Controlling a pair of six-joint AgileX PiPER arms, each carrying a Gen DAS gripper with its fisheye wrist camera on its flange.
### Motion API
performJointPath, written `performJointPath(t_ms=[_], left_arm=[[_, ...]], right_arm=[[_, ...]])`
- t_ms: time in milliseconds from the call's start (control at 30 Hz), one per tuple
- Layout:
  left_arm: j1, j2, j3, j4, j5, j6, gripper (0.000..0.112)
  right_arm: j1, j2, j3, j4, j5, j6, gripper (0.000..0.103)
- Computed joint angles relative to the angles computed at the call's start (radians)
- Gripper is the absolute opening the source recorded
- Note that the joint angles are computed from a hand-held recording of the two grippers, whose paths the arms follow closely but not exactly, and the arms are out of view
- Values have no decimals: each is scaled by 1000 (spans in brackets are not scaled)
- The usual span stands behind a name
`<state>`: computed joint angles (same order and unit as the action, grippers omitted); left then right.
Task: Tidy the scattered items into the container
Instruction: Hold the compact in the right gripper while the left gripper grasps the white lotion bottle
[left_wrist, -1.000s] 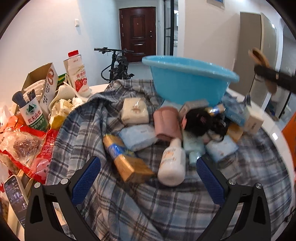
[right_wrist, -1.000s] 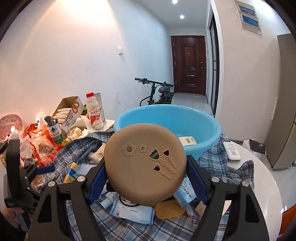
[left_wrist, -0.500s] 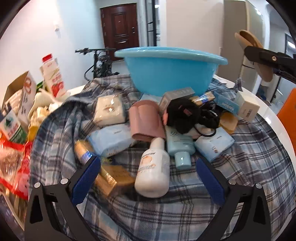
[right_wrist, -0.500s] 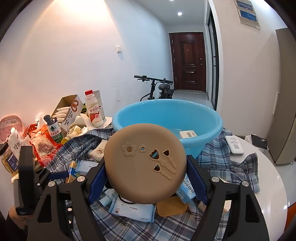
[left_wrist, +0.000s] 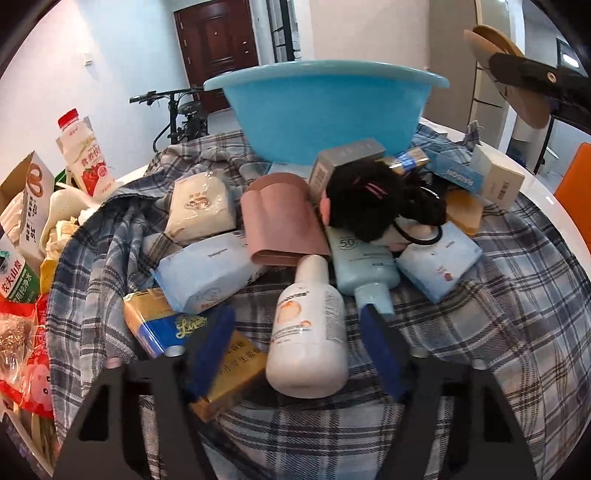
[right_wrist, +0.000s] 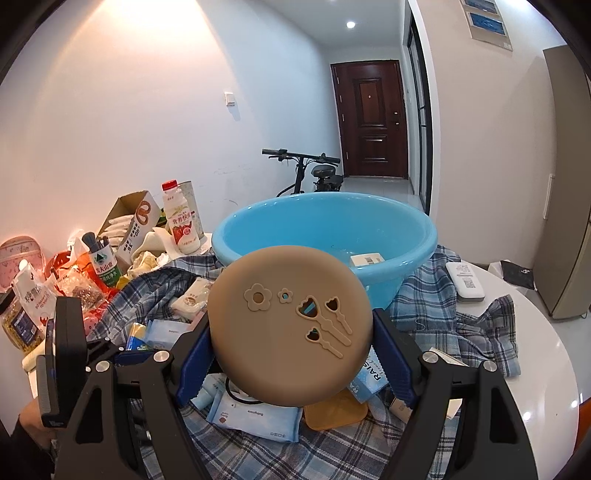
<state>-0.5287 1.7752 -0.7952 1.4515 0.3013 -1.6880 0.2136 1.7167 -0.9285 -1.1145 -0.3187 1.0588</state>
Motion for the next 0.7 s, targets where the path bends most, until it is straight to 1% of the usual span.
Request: performJointPath(t_ms=[67, 200, 233, 267, 300, 333, 367, 400, 567, 700], left_arm=[[5, 13, -12, -58, -9, 57, 64], [-17, 30, -16, -38, 19, 40, 63], [-19, 33, -17, -38, 18, 41, 61], [-11, 38, -22, -56, 5, 65, 51], [-4, 44, -27, -75, -3, 85, 45], [-16, 46, -27, -56, 21, 64, 44], [-20, 47, -26, -49, 26, 59, 40], [-20, 47, -27, -51, 26, 64, 39], [-15, 39, -23, -47, 16, 47, 38], [-26, 31, -27, -75, 31, 69, 38]], right_arm=[[2, 4, -1, 2, 0, -2, 81], [6, 2, 2, 16, 2, -14, 81], [7, 1, 3, 20, 4, -18, 81], [9, 0, 4, 26, 7, -24, 81], [9, -1, 5, 30, 8, -26, 81], [9, -2, 6, 30, 8, -26, 81], [9, -2, 6, 31, 9, -26, 81], [8, -3, 8, 36, 9, -30, 81], [17, 0, 9, 55, 22, -50, 82], [26, -7, 15, 90, 34, -90, 82]])
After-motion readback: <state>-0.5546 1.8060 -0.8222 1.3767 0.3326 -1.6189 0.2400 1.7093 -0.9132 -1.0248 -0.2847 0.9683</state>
